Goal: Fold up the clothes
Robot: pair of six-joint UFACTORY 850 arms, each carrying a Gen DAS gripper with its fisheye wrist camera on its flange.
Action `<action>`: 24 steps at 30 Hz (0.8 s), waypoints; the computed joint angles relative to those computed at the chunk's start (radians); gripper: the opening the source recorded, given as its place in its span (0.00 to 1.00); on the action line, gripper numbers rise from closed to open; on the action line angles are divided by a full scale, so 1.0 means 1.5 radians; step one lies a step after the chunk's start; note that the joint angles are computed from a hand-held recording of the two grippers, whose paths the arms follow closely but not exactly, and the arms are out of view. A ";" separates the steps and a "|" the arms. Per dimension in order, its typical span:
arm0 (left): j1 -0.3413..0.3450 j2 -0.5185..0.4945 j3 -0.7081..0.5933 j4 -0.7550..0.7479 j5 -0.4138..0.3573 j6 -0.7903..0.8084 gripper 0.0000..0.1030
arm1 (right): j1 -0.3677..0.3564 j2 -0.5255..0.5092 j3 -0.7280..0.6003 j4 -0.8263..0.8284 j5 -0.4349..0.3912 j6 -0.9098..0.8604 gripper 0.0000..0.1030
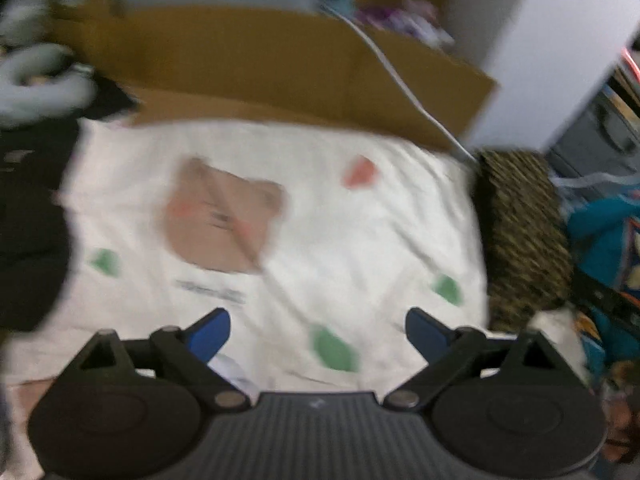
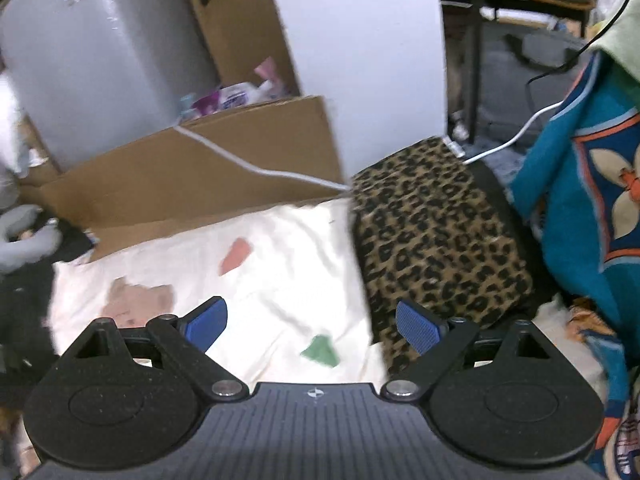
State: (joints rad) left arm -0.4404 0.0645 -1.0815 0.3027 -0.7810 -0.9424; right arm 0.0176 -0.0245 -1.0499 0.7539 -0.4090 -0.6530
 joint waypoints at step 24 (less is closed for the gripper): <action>-0.078 0.113 -0.047 0.124 -0.155 -0.071 0.98 | 0.035 0.063 -0.170 -0.208 -0.224 0.180 0.92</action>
State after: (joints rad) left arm -0.5567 0.2334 -1.1525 0.4889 -1.0137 -1.0490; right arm 0.0696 0.0695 -1.3047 0.4422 -0.7456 -0.3823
